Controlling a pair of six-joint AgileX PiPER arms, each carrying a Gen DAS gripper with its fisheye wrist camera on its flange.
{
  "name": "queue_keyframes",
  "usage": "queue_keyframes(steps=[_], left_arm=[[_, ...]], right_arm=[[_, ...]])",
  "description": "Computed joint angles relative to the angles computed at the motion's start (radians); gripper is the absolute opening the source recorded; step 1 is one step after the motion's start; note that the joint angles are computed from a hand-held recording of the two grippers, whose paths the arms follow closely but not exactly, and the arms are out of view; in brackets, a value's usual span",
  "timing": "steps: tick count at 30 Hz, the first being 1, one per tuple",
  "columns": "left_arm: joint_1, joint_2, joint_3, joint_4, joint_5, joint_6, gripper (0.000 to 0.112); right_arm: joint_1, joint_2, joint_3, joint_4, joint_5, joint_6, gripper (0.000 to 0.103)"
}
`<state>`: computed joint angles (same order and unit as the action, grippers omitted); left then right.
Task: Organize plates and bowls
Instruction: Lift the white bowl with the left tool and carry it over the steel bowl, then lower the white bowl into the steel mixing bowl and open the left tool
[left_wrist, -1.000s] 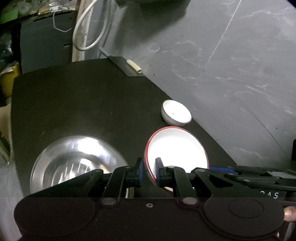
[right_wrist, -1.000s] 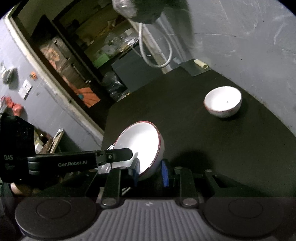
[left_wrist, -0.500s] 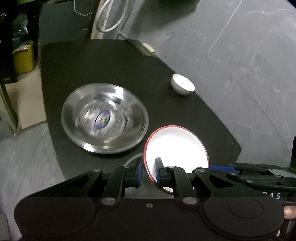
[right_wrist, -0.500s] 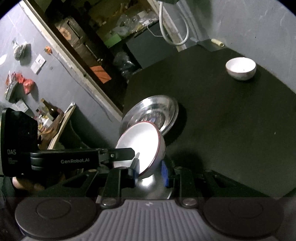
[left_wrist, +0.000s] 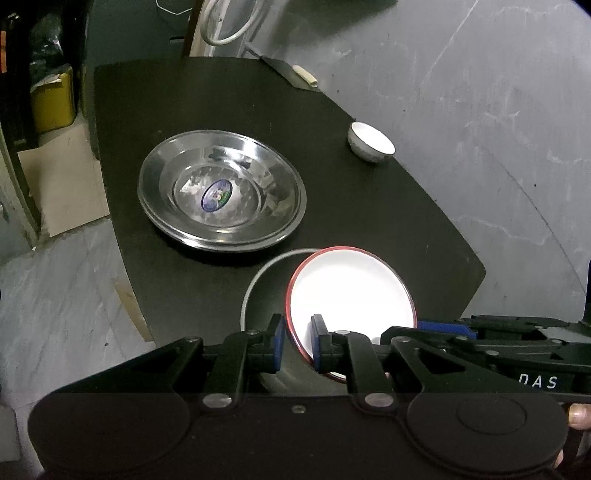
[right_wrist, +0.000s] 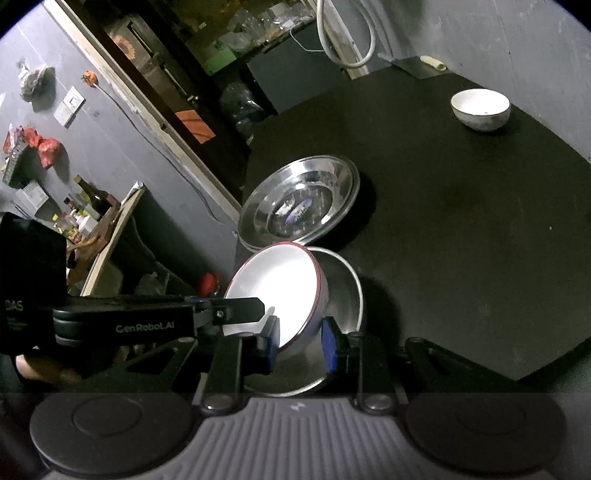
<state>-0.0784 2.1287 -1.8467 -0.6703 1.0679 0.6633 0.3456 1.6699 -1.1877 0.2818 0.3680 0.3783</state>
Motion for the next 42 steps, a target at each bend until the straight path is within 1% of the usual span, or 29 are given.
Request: queue_keyframes(steps=[8, 21, 27, 35, 42], left_arm=[[-0.012, -0.011, 0.021, 0.033, -0.007, -0.015, 0.017], [-0.019, 0.015, -0.024, 0.077, 0.015, -0.076, 0.019], [-0.024, 0.018, -0.029, 0.083, 0.012, -0.089, 0.021], [-0.027, 0.021, -0.042, 0.097, 0.019, -0.102, 0.021], [-0.030, 0.025, -0.052, 0.104, 0.025, -0.116, 0.023]], right_arm=[[0.000, 0.020, -0.013, -0.021, 0.023, 0.024, 0.029], [-0.003, 0.064, -0.083, -0.022, 0.088, -0.010, 0.029], [0.001, 0.080, -0.118, -0.055, 0.125, 0.004, 0.029], [-0.001, 0.091, -0.136, -0.054, 0.143, -0.011, 0.029], [0.000, 0.103, -0.164, -0.076, 0.177, -0.004, 0.029]])
